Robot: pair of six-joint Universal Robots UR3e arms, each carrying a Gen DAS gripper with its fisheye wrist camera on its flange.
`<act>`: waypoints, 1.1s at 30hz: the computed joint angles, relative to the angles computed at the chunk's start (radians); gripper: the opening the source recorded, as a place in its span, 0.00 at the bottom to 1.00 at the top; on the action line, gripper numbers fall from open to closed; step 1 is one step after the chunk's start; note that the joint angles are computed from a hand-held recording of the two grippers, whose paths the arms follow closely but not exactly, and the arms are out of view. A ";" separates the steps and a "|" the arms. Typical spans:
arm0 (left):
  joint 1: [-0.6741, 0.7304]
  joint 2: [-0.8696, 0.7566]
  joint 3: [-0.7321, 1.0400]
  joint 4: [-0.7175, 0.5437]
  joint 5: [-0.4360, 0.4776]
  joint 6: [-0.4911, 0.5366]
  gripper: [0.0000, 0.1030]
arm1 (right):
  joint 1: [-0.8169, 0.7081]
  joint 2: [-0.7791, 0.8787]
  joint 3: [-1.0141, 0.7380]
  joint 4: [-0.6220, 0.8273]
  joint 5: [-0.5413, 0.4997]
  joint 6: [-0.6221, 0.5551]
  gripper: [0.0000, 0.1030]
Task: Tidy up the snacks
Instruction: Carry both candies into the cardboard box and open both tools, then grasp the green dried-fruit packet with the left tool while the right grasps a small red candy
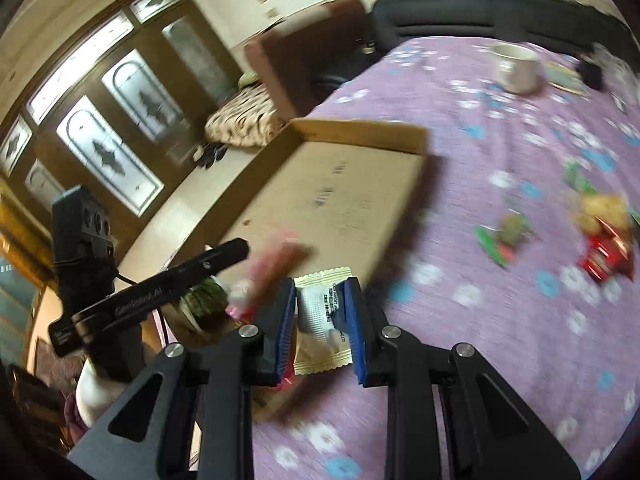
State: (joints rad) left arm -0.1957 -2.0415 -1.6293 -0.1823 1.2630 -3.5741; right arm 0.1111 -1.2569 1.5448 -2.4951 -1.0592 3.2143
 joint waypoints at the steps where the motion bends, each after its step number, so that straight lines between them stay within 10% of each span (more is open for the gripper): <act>1: 0.012 0.015 -0.035 0.036 -0.013 -0.016 0.47 | 0.014 0.027 -0.032 0.010 -0.002 0.005 0.26; 9: 0.017 0.075 -0.127 0.166 -0.007 -0.044 0.66 | 0.079 0.183 -0.179 0.028 -0.053 0.056 0.29; 22: -0.054 0.000 -0.026 0.161 -0.114 -0.027 0.77 | -0.361 -0.342 0.520 -0.270 -0.046 -0.005 0.61; 33: -0.194 -0.107 0.213 -0.068 -0.055 0.014 0.77 | -0.610 -0.324 0.547 -0.123 0.032 -0.115 0.61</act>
